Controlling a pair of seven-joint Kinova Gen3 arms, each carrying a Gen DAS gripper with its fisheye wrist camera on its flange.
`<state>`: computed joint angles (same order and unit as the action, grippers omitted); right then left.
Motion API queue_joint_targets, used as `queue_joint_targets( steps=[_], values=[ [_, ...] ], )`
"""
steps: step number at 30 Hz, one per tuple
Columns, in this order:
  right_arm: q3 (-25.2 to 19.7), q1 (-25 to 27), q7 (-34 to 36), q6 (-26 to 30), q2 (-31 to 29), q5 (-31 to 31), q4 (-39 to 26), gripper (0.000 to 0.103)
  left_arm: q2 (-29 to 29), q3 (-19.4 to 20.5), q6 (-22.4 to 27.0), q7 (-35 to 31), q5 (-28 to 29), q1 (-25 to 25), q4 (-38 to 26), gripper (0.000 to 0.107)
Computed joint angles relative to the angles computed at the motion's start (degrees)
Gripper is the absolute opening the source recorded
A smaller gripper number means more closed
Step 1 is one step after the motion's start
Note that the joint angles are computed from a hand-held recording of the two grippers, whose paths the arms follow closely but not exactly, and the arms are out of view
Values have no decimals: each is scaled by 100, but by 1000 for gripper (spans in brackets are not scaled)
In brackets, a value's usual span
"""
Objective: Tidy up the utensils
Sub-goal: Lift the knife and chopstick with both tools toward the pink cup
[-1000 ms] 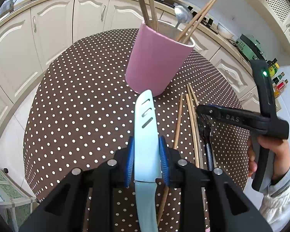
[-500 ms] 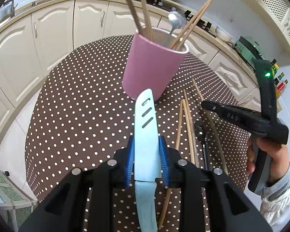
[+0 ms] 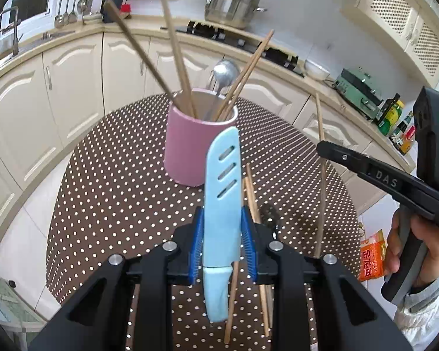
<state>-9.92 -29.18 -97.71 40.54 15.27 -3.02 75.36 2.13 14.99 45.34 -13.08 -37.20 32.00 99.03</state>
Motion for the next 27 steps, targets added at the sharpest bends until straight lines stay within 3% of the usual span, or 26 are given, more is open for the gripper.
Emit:
queue_joint_targets(
  steps=[8,12,21,27],
  values=[
    [-116,63,190,-313,-320,-220,187,7,-82,128,54,66,-228,112,-122,24],
    [-160,62,262,-504,-464,-293,297,7,-147,138,-81,90,-264,88,-124,12],
    [-227,69,489,-605,-527,-479,310,7,-82,32,-366,-103,47,-53,-56,8],
    [-240,88,573,-691,-537,-599,346,7,-51,39,-333,23,-174,-38,-33,5]
  ],
)
